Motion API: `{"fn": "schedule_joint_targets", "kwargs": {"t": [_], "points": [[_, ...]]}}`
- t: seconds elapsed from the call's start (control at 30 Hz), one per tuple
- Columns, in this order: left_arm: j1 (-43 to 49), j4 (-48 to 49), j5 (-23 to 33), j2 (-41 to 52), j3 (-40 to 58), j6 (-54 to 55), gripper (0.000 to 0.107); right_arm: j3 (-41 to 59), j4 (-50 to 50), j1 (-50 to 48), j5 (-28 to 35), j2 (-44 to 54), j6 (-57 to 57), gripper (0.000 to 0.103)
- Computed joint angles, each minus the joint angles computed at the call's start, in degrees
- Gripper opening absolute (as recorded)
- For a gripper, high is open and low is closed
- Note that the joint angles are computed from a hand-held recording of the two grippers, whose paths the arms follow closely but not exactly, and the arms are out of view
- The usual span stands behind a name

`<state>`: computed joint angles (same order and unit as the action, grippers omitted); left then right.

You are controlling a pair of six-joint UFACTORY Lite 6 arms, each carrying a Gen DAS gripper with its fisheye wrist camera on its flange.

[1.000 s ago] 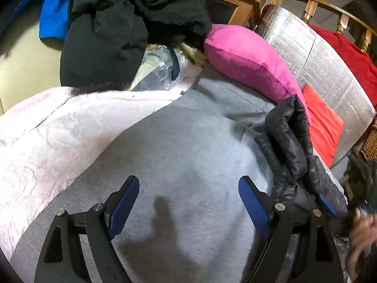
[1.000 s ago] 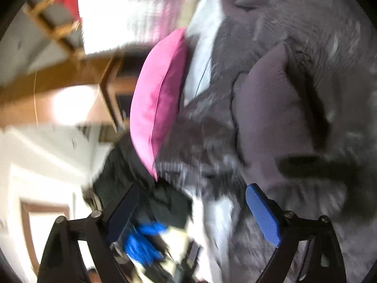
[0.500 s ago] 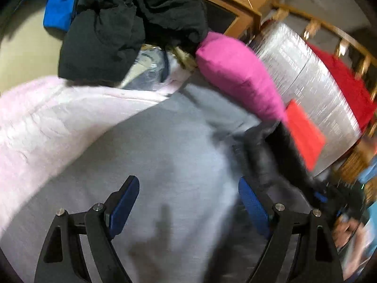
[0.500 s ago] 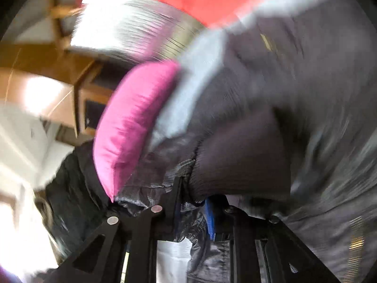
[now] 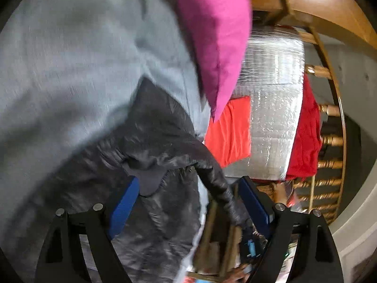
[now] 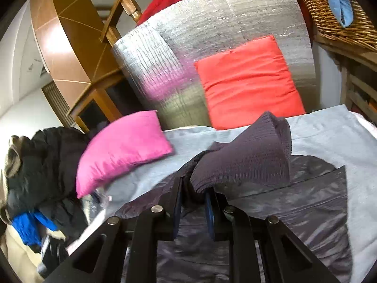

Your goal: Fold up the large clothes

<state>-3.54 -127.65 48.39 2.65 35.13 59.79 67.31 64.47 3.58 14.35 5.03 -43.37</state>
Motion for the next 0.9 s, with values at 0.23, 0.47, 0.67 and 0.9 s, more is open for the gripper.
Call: {"fn": "schedule_joint_targets", "kwargs": {"t": [0.23,0.47,0.67,0.9], "points": [[-5.56,-1.87,-4.37,9.47,8.64,-2.72,0.087,4.86,-1.48,-1.08,2.23,3.05,-1.36,0.019],[-5.05,1.97,-5.27,16.29,16.19,-3.22,0.03,7.12,-8.79,0.07,3.3,1.33,1.14,0.019],[-9.16,-1.75,-9.2,8.5,12.3,6.77,0.018,5.76,-5.47,-3.22,4.89,-2.83,-5.89,0.018],[-16.35,2.47,-18.05,18.23,17.5,4.78,0.018,-7.71,13.58,-10.92,2.15,-1.1,-29.41,0.018]]}}
